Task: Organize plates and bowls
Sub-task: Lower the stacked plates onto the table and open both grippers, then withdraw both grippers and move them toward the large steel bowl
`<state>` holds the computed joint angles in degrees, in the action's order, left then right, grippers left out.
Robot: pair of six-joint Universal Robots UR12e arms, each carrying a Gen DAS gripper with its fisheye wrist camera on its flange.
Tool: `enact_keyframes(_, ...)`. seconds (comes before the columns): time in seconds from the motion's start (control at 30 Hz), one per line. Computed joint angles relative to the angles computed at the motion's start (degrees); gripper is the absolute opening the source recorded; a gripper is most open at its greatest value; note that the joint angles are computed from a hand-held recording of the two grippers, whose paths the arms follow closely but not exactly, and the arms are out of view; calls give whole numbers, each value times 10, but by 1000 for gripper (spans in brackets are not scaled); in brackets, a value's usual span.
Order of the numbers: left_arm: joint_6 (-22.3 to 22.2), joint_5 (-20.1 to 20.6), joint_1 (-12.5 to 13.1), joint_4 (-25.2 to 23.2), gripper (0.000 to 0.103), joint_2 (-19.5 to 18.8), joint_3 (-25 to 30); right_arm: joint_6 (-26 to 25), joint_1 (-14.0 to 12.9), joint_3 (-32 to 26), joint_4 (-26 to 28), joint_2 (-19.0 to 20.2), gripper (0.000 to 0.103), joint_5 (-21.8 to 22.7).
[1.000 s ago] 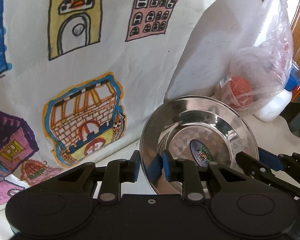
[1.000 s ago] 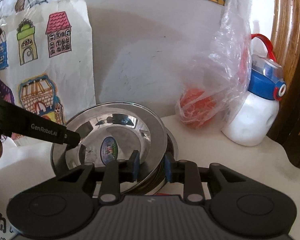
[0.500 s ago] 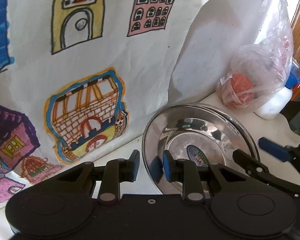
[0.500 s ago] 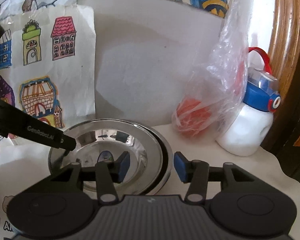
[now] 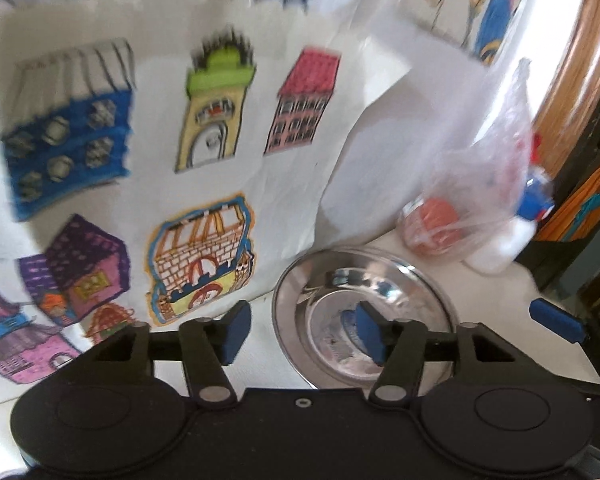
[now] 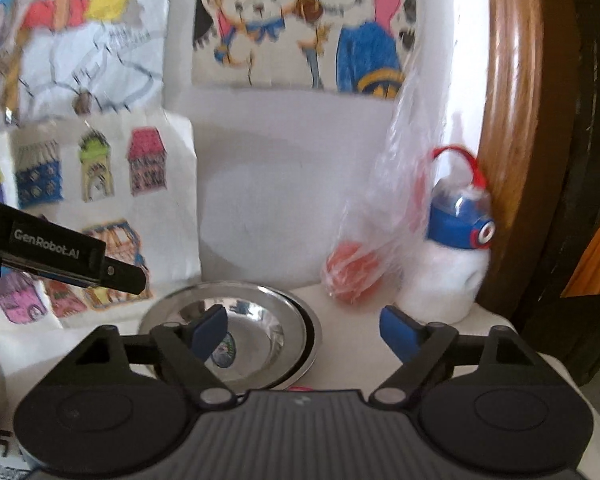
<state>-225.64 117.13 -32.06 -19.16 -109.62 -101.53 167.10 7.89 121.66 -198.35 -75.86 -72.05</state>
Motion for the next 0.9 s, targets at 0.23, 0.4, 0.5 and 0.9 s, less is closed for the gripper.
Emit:
enact_keyframes(0.23, 4, 52, -33, 31, 81, 33, -25, 2, -7, 49, -56, -48, 103, 14)
enact_keyframes(0.4, 10, 92, -62, 56, 89, 60, -49, 9, -11, 84, -83, -87, 103, 30)
enact_keyframes(0.5, 15, 119, -81, 71, 94, 73, -62, 22, -13, 105, -104, -108, 103, 46)
enact_keyframes(0.9, 8, 216, -143, 118, 102, 113, -122, 77, -13, 174, -168, -164, 103, 91)
